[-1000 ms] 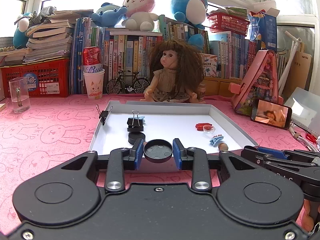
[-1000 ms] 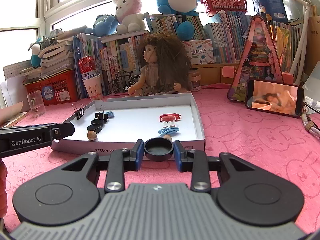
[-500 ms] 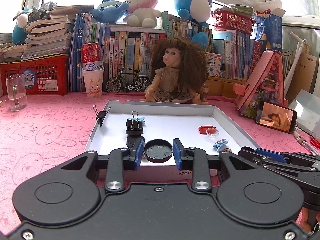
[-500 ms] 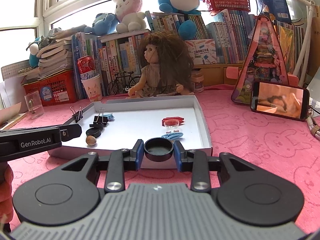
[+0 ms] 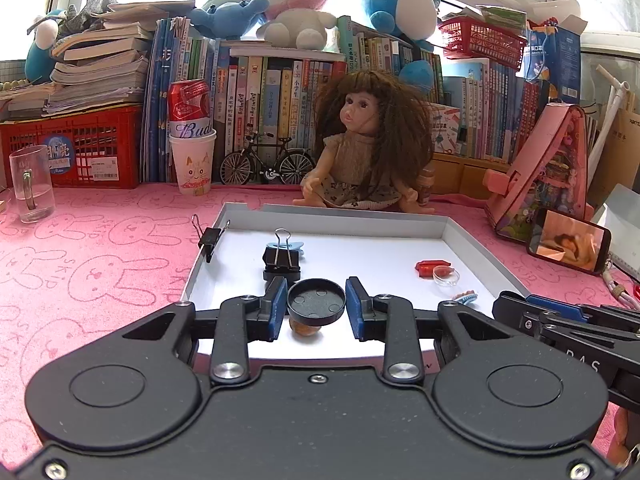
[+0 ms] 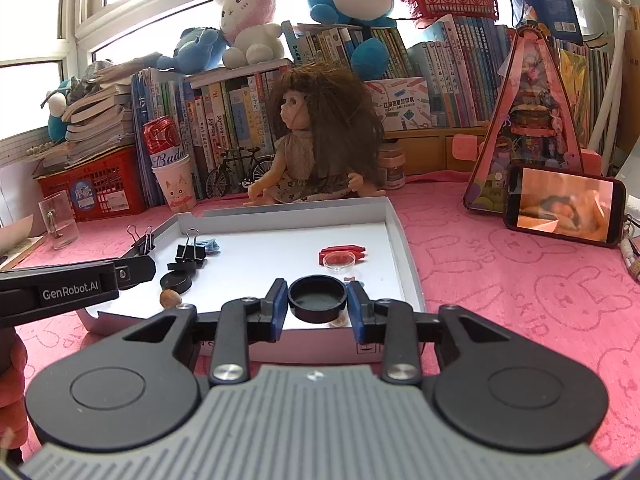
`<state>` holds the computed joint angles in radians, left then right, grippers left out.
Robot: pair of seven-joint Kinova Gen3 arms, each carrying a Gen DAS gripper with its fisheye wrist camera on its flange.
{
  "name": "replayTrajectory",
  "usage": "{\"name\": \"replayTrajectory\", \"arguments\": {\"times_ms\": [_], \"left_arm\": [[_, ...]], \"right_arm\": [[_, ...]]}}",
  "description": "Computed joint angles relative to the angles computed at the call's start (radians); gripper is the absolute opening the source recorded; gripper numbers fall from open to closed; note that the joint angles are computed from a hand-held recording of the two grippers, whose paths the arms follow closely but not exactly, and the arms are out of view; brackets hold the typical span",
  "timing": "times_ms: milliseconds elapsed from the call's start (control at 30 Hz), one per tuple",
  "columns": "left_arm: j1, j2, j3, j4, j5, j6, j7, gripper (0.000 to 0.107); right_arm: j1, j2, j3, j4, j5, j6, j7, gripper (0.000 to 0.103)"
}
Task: Organize rigid objects
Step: 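Carry the black lid in the left tool over the tray while right carries its lid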
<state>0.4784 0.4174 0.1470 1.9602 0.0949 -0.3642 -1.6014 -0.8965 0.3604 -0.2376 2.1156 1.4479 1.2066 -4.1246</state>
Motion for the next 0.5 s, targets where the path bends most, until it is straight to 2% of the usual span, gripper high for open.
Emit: {"name": "replayTrajectory", "arguments": {"times_ms": [333,500], "left_arm": [[-0.033,0.025,0.022,-0.047,-0.034,0.041,0.032,0.03],[-0.023,0.035,0.008,-0.062,-0.033,0.046,0.034,0.03]], "right_arm": [[0.026,0.007,0.013,-0.012,0.009,-0.023,0.022,0.037],[0.035,0.007,0.016,-0.014,0.01,-0.033,0.027,0.037]]}}
